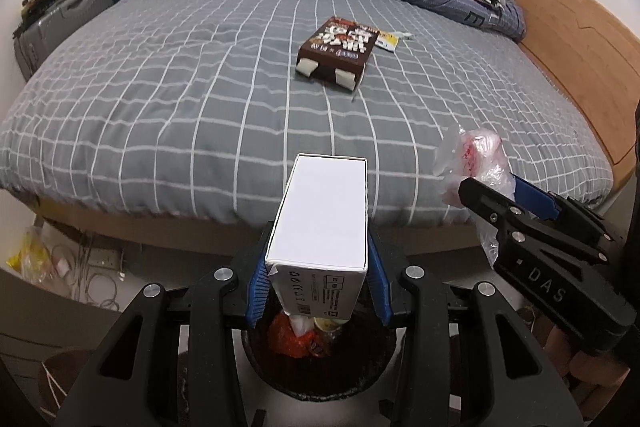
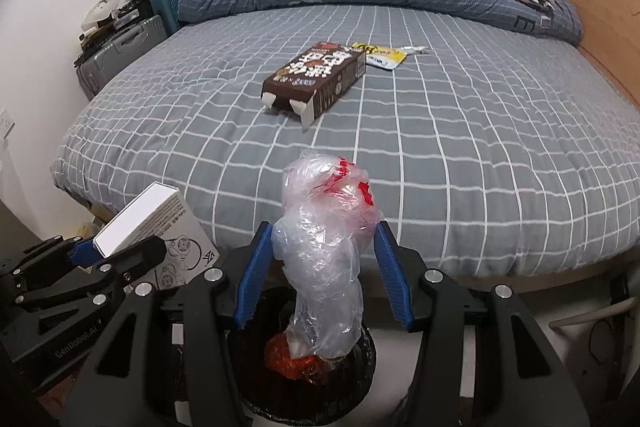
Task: Collect trash
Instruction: 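Carry the white box in the left tool over the bin while the right tool carries the plastic bag, then open the left tool to drop the white box while the right tool drops the plastic bag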
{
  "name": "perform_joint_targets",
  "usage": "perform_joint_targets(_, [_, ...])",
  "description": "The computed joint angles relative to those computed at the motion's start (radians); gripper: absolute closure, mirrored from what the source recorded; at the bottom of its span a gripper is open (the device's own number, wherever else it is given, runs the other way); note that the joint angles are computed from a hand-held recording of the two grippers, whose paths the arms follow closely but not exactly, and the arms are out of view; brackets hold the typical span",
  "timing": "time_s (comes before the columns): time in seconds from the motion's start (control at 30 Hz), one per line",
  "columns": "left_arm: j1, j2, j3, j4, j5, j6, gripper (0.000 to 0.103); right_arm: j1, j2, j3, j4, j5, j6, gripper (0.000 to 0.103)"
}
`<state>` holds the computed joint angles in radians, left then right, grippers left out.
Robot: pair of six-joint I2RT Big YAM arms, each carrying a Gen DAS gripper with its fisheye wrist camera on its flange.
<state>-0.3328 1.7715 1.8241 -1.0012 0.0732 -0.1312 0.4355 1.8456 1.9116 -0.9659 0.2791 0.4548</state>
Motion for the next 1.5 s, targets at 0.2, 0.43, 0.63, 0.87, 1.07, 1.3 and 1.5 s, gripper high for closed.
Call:
perform_joint_targets(0.2, [-0.002,-0.041,-0.072,0.003,0.001,-0.013,0.062,0.004,-0.035,-0.058,0.003,0.001,0.022,0.053])
perform_joint_targets(0.43, [-0.010,-0.082,-0.161,-0.014,-0.018,-0.024,0.062,0.014,-0.077,-0.130,-0.005,-0.003,0.056,0.053])
perform_joint_targets(0.63, [-0.015,-0.108,-0.217,-0.031,-0.018,-0.034,0.062,0.030,-0.097,-0.172,-0.023,-0.008,0.067,0.053])
perform_joint_targets(0.87, [-0.014,-0.099,-0.241,-0.048,-0.014,-0.038,0.062,0.046,-0.099,-0.209,-0.038,-0.030,0.077,0.053])
perform_joint_targets(1.07, [-0.010,-0.062,-0.246,-0.023,-0.006,-0.038,0.062,0.037,-0.076,-0.230,-0.039,-0.061,0.086,0.053])
perform_joint_targets(1.3, [-0.019,0.014,-0.197,-0.044,0.013,-0.019,0.062,0.013,-0.038,-0.221,-0.040,-0.094,0.091,0.053])
perform_joint_targets(1.5, [-0.041,0.076,-0.146,-0.063,0.006,-0.020,0.062,-0.013,-0.037,-0.247,-0.038,-0.098,0.093,0.053])
